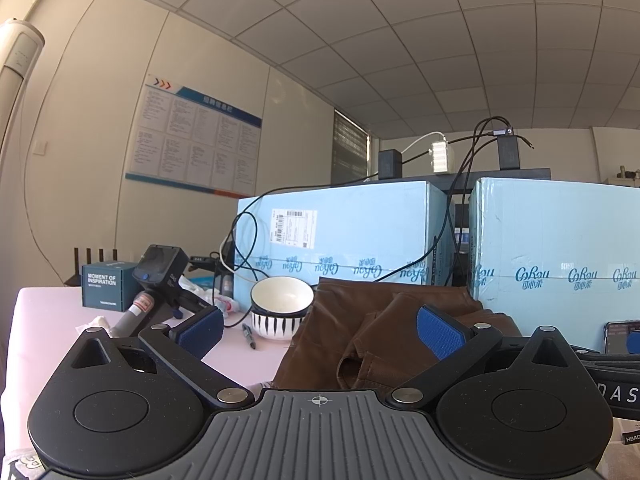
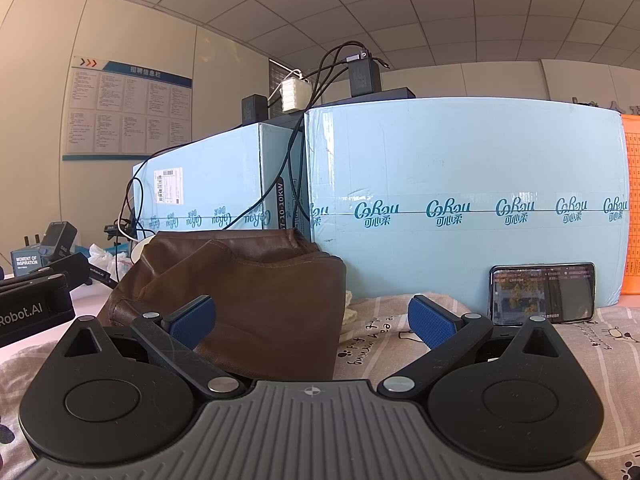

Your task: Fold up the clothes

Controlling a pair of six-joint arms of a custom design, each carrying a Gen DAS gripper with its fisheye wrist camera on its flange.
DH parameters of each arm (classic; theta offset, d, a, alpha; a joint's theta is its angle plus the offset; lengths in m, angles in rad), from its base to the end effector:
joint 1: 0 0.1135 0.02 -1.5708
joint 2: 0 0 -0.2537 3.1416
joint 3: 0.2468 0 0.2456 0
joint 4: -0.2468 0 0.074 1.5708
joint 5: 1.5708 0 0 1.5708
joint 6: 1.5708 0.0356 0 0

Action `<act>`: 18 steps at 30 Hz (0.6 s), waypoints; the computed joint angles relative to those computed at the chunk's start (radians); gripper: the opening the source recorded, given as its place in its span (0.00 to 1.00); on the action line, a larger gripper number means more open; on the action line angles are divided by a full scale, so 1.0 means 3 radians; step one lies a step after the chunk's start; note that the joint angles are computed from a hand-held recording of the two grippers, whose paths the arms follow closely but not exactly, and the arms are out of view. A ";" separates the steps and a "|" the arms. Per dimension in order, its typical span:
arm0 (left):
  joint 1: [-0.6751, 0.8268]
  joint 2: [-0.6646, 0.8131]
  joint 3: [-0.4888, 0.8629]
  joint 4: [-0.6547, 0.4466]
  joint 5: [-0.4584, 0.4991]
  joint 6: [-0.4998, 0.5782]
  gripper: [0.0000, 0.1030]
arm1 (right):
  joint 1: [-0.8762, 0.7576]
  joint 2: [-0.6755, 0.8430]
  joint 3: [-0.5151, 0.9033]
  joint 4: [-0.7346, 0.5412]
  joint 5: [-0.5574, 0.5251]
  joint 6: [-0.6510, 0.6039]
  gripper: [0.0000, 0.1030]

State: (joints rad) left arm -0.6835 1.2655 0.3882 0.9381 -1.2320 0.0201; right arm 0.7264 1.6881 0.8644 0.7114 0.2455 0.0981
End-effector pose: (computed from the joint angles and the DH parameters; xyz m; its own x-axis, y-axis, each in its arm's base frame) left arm 0.1978 -0.1178 0.2159 0.0367 -0.0212 -0.9991 -0.5209 0.8528 -0.0372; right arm 0.2774 0.2349 0.2193 -0.1288 0.0127 -0.9916 -0.4533 0.8886 0.0702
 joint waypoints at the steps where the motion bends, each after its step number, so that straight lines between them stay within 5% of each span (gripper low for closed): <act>1: -0.0002 0.0000 -0.0002 0.0007 -0.0002 0.0004 1.00 | 0.0000 0.0000 0.0000 0.0000 0.0000 0.0000 1.00; 18: 0.0008 -0.0020 0.0002 -0.0061 0.0011 -0.0034 1.00 | 0.0003 0.0001 0.0005 -0.0009 0.0003 0.0001 1.00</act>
